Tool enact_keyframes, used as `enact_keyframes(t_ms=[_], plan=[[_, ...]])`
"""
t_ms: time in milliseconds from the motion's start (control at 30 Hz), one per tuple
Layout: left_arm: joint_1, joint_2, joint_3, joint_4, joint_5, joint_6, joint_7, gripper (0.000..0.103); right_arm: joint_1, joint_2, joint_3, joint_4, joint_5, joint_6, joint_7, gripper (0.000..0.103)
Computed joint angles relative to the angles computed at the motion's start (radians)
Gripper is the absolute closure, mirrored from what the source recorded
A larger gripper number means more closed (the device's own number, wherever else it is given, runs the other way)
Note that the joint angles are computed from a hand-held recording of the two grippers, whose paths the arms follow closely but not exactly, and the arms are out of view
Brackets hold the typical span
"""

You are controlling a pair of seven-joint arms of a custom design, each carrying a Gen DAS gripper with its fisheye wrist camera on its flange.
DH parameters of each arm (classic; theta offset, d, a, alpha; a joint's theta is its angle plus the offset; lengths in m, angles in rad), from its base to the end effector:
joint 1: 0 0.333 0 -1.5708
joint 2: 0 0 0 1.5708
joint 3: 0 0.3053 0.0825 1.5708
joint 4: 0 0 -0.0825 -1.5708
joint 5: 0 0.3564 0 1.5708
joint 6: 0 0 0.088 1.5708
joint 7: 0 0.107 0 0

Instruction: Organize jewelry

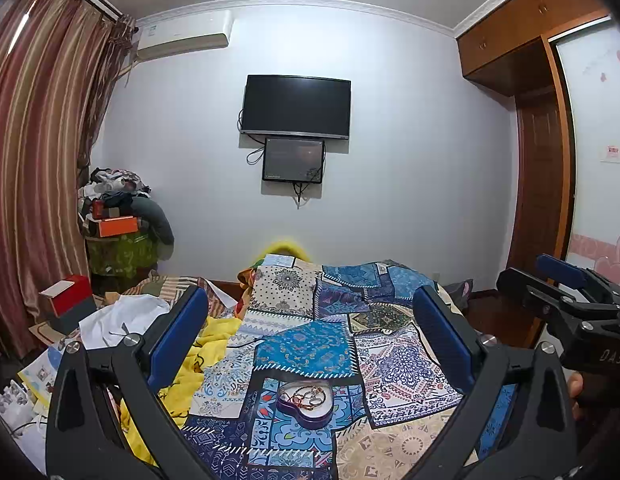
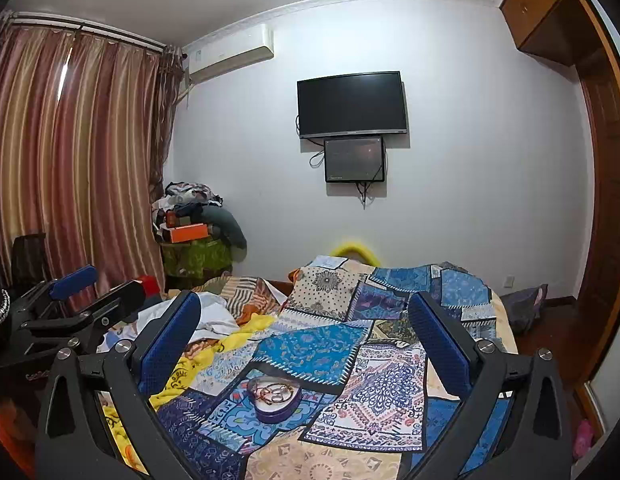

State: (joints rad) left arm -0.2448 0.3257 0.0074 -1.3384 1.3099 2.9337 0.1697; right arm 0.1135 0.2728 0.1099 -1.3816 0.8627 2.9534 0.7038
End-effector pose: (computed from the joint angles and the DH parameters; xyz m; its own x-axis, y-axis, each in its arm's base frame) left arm 0.6289 -0.2168 0.6496 -0.0252 -0.9976 0.0640 -0.1455 -0.0596 -0.9876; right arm 0.6457 0.0814 0.6895 0.3536 -0.9343 -0.0454 -0.2006 -0.0284 -0.9793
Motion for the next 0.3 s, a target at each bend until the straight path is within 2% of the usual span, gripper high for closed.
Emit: enact_keyframes(t_ms=[300], plan=[[0.002, -0.002, -0.003, -0.004, -0.004, -0.003, 0.006, 0.000, 0.008, 0.013, -0.017, 0.012, -0.050, -0.018, 0.055, 0.000]])
